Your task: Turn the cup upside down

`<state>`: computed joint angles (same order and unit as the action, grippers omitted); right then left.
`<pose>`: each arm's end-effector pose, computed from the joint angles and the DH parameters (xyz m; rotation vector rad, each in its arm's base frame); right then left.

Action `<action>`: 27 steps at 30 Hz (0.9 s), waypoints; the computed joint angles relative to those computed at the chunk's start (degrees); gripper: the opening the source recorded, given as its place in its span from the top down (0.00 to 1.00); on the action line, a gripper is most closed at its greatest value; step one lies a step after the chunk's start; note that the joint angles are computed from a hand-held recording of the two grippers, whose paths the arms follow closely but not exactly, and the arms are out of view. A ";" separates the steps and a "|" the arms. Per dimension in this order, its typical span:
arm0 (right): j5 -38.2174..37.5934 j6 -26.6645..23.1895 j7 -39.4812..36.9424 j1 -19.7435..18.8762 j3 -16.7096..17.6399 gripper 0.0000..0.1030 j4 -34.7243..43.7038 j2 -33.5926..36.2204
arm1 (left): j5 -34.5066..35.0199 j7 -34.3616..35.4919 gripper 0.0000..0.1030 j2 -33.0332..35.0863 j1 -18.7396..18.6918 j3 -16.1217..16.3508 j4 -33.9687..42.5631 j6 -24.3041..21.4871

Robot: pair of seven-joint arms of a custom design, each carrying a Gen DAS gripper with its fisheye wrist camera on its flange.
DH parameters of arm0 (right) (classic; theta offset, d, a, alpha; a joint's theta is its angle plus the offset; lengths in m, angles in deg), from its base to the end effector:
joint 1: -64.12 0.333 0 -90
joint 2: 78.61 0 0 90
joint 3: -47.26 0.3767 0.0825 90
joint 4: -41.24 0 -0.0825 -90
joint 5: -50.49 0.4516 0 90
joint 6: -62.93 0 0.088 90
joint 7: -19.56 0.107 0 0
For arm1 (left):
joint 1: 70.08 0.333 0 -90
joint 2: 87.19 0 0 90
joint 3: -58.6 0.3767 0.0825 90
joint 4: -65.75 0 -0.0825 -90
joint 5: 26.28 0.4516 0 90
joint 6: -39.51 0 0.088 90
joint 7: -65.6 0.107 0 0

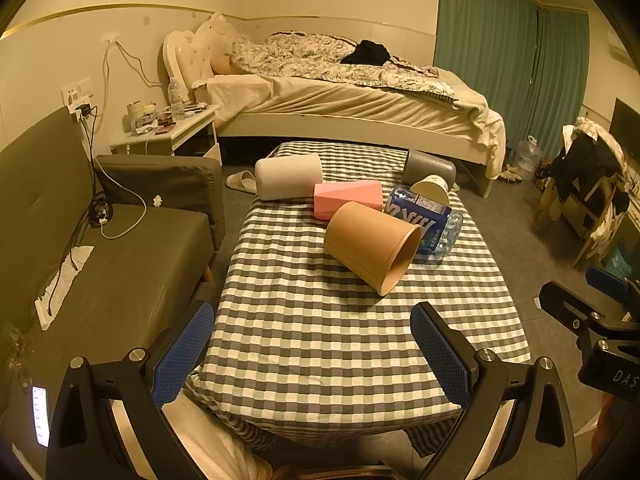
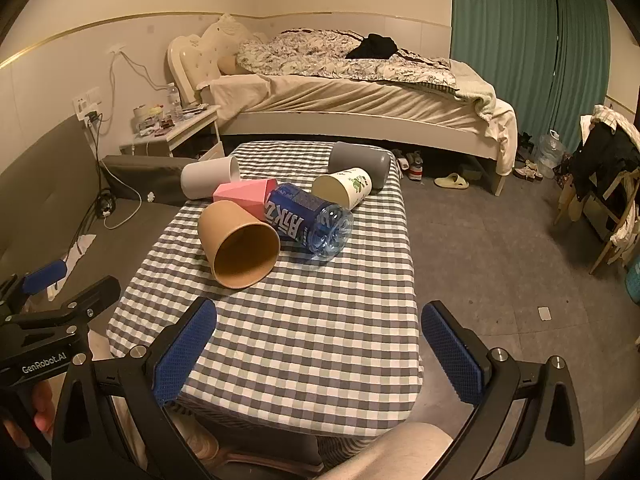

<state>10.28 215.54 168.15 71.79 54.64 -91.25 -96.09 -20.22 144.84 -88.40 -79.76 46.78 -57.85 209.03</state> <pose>0.5176 0.1643 0.5615 -1.5503 1.9498 -0.8287 0.5909 -0.2413 0.5302 -1.5194 2.0283 -0.9239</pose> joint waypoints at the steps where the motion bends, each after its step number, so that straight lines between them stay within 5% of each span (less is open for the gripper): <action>1: 0.02 -0.11 -0.11 0.01 0.02 0.00 0.06 -0.07 | -0.05 0.03 0.01 -0.11 0.02 0.04 0.00 0.01; 27: 0.94 -1.39 -1.42 0.63 0.65 0.00 -0.16 -1.93 | -2.62 1.70 0.01 -1.75 0.42 -0.60 -0.99 -0.26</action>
<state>11.22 214.15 166.73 72.42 55.29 -91.40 -98.02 -22.84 146.55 -90.16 -79.34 46.18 -58.84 208.77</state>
